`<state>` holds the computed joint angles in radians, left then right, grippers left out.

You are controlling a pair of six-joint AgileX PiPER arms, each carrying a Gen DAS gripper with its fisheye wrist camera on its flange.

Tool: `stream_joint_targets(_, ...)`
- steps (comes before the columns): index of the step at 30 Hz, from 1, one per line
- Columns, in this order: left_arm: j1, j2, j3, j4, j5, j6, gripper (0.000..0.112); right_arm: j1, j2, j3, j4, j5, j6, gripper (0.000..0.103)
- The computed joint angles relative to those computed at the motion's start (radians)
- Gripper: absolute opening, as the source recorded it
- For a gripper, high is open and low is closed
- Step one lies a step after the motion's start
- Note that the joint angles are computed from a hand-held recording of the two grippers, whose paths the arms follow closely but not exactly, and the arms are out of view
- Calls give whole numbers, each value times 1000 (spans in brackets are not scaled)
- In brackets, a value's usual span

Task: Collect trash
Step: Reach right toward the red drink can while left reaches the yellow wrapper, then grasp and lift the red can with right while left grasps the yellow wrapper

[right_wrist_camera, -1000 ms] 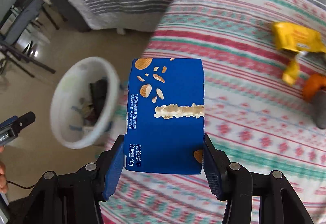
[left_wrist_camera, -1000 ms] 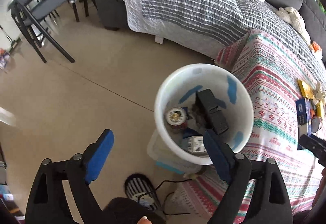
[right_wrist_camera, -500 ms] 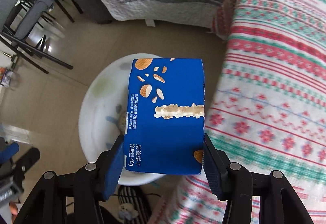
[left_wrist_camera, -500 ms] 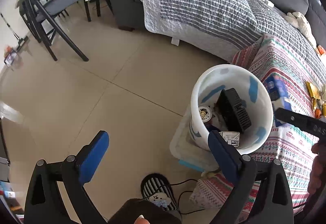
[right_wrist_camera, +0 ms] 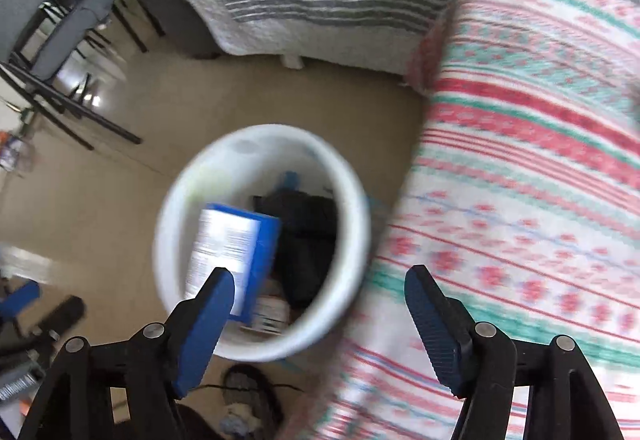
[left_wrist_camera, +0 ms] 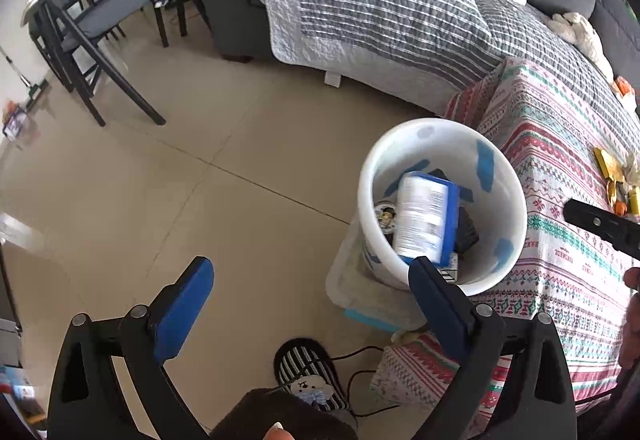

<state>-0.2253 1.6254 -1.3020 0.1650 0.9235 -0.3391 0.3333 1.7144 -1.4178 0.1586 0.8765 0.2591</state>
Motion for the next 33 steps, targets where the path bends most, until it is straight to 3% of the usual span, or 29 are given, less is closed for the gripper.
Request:
stream_joint_targets(7, -86, 46, -74, 2, 43, -25, 99, -145, -161, 154, -95, 30, -42, 77)
stream_joint_targets(14, -190, 109, -187, -3, 94, -65, 99, -426, -273, 215, -173, 75, -92, 78)
stream_joint_targets(17, -240, 141, -237, 10, 117, -87, 99, -581, -264, 217, -167, 63, -79, 78)
stream_joint_targets(22, -299, 209, -339, 3, 169, -113, 99, -816, -158, 142, 9, 91, -137, 78)
stream_joint_targets(30, -358, 302, -503, -12, 222, -134, 99, -924, -21, 59, 171, 114, -202, 78)
stream_joint_targets(33, -387, 339, -569, -16, 242, -138, 99, -924, -6, 69, 201, 129, -231, 71)
